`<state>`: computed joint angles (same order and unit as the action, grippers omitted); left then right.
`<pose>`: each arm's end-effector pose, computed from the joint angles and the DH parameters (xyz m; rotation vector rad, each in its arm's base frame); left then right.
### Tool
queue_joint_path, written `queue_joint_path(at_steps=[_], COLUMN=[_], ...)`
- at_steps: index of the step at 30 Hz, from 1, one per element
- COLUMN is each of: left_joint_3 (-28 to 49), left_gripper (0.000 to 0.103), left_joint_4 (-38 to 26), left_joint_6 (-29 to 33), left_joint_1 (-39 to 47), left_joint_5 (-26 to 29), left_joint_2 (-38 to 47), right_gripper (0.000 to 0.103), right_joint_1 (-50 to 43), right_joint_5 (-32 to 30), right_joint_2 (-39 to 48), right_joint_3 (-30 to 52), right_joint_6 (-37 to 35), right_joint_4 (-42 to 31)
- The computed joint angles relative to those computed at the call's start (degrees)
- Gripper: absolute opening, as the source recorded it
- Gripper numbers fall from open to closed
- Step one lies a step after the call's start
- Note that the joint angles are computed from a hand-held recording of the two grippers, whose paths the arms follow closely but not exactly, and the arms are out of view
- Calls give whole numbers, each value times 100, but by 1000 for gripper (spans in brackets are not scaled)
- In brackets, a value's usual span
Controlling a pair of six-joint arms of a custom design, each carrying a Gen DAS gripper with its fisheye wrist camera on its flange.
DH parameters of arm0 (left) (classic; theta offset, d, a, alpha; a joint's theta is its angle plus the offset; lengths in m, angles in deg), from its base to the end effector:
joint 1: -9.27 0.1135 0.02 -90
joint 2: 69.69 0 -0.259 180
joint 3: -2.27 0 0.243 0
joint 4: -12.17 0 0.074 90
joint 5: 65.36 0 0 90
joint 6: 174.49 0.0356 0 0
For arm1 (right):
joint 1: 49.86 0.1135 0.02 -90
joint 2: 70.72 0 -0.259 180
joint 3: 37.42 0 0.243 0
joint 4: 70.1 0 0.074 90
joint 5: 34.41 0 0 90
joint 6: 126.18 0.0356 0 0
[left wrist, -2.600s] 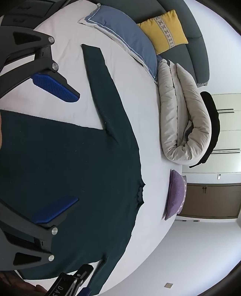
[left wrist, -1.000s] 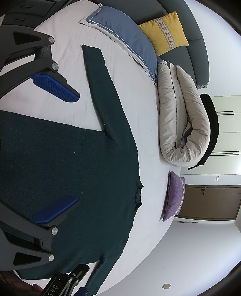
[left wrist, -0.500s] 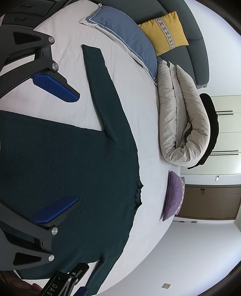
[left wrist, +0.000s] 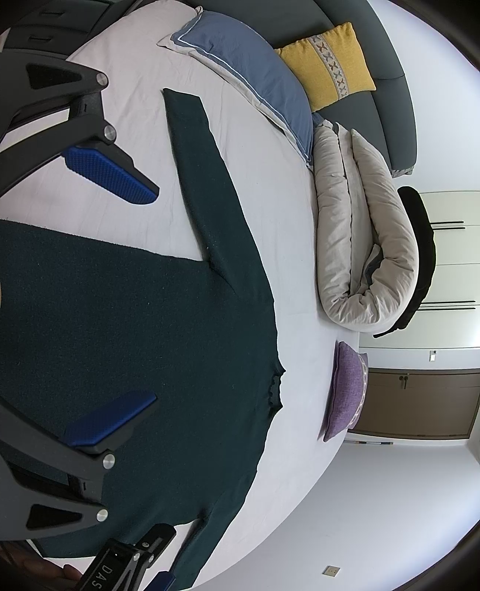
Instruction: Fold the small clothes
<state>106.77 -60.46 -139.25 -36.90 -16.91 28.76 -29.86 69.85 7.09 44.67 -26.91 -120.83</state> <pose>0.2523 -0.2287 0.3029 -0.3569 2.3081 0.1901 0.2684 0.0883 0.3062 -0.1027 2.3479 -0.0472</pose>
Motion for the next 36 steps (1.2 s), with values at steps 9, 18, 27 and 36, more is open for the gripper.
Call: queue_joint_path(at_steps=[9, 18, 27, 36], left_joint_3=[52, 180, 360, 180], left_gripper=[103, 103, 103, 103], left_joint_4=[-43, -52, 269, 1392], left_joint_6=[-1, -4, 124, 448], left_joint_1=[7, 39, 162, 775], left_joint_5=[18, 75, 460, 1746], left_joint_2=[10, 123, 497, 752], right_gripper=[103, 103, 103, 102], right_joint_1=[6, -3, -325, -3572], right_joint_5=[1, -1, -257, -3182], right_joint_2=[11, 17, 213, 1352], right_joint_3=[-12, -30, -25, 818], right_joint_6=[0, -14, -162, -528], right_joint_4=[6, 20, 166, 707])
